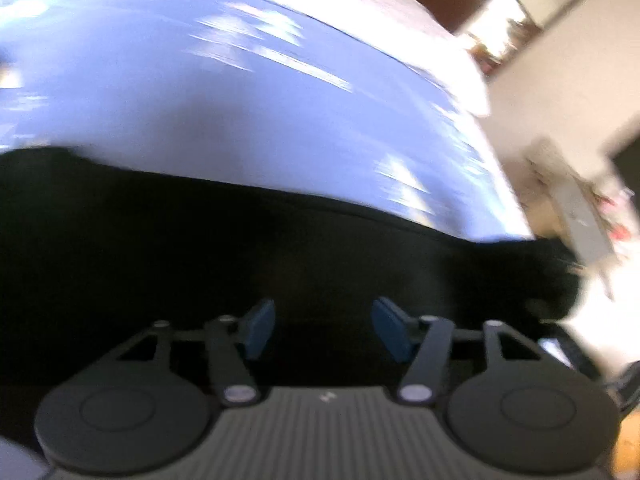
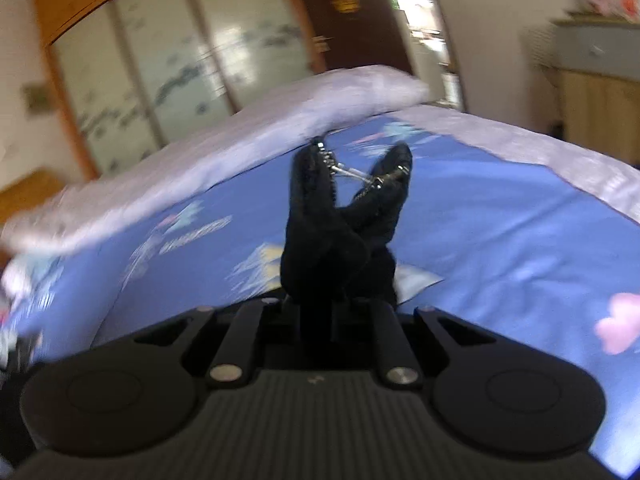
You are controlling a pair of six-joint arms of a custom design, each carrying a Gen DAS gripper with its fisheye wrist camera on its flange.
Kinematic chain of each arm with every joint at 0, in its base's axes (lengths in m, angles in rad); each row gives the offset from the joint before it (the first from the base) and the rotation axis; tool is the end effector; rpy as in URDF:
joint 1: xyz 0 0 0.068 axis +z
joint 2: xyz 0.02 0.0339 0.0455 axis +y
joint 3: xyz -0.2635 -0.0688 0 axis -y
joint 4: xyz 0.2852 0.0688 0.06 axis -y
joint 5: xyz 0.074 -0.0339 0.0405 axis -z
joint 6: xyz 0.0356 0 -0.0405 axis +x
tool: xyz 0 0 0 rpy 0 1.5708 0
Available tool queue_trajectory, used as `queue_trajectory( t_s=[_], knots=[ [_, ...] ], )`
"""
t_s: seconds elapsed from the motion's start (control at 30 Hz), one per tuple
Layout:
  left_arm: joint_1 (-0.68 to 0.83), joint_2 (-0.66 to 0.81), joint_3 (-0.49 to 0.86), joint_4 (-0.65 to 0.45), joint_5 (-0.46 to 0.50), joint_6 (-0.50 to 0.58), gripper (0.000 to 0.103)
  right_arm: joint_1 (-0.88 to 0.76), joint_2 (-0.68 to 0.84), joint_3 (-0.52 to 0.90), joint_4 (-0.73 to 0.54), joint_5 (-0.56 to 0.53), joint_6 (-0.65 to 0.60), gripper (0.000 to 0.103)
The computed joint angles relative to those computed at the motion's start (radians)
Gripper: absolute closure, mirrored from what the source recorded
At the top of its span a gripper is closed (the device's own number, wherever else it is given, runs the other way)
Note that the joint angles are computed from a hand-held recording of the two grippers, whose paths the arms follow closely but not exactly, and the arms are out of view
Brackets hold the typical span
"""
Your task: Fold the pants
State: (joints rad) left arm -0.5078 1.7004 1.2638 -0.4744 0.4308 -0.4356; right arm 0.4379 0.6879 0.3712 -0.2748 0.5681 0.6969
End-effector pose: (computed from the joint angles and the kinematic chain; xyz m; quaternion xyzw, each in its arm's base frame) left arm 0.3450 -0.2090 0.2245 0.1026 0.9211 -0.3239 0.1900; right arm 0.1824 0.0643 0.1910 0.2401 0.8230 0.0341 0.5136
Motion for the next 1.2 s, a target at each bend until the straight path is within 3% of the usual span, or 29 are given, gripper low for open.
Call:
queue_trajectory(
  t_s=[0.07, 0.1, 0.23, 0.3, 0.43, 0.53, 0.7, 0.73, 0.77, 0.8, 0.83, 0.9, 0.97, 1.13, 1.2],
  knots=[
    [-0.057, 0.098, 0.110, -0.019, 0.054, -0.030, 0.021, 0.088, 0.124, 0.021, 0.066, 0.049, -0.009, 0.088],
    [-0.085, 0.145, 0.160, -0.025, 0.060, -0.042, 0.018, 0.120, 0.181, 0.032, 0.093, 0.056, -0.009, 0.088],
    [-0.155, 0.344, 0.370, -0.085, 0.099, -0.092, 0.016, 0.166, 0.411, 0.103, 0.179, 0.019, -0.032, 0.089],
    [-0.170, 0.386, 0.402, -0.076, 0.100, -0.107, 0.007, 0.197, 0.493, 0.140, 0.194, 0.038, -0.065, 0.089],
    [-0.177, 0.423, 0.408, -0.079, 0.070, -0.115, 0.007, 0.233, 0.524, 0.137, 0.229, 0.073, -0.094, 0.089],
    [-0.164, 0.424, 0.382, -0.041, 0.105, -0.156, 0.019, 0.248, 0.537, 0.135, 0.238, 0.111, -0.151, 0.089],
    [-0.131, 0.391, 0.319, 0.072, 0.168, -0.247, 0.023, 0.274, 0.554, 0.146, 0.225, 0.122, -0.290, 0.084],
    [-0.128, 0.377, 0.302, 0.094, 0.165, -0.243, 0.044, 0.275, 0.550, 0.141, 0.228, 0.120, -0.305, 0.083],
    [-0.136, 0.377, 0.312, 0.076, 0.132, -0.211, 0.077, 0.269, 0.535, 0.130, 0.234, 0.108, -0.313, 0.075],
    [-0.142, 0.382, 0.334, 0.036, 0.094, -0.159, 0.081, 0.263, 0.501, 0.112, 0.237, 0.086, -0.312, 0.064],
    [-0.145, 0.378, 0.334, 0.017, 0.063, -0.133, 0.085, 0.246, 0.454, 0.088, 0.241, 0.041, -0.304, 0.061],
    [-0.139, 0.350, 0.292, 0.040, 0.039, -0.130, 0.086, 0.196, 0.310, 0.016, 0.255, -0.075, -0.291, 0.058],
    [-0.123, 0.300, 0.220, 0.090, 0.024, -0.138, 0.086, 0.174, 0.172, -0.031, 0.198, -0.083, -0.282, 0.058],
    [-0.064, 0.185, 0.071, 0.172, 0.008, -0.146, 0.087, 0.098, -0.245, -0.128, -0.098, -0.008, -0.263, 0.058],
    [-0.047, 0.157, 0.038, 0.170, -0.003, -0.130, 0.087, -0.029, -0.361, -0.147, -0.190, -0.073, -0.268, 0.058]
  ],
)
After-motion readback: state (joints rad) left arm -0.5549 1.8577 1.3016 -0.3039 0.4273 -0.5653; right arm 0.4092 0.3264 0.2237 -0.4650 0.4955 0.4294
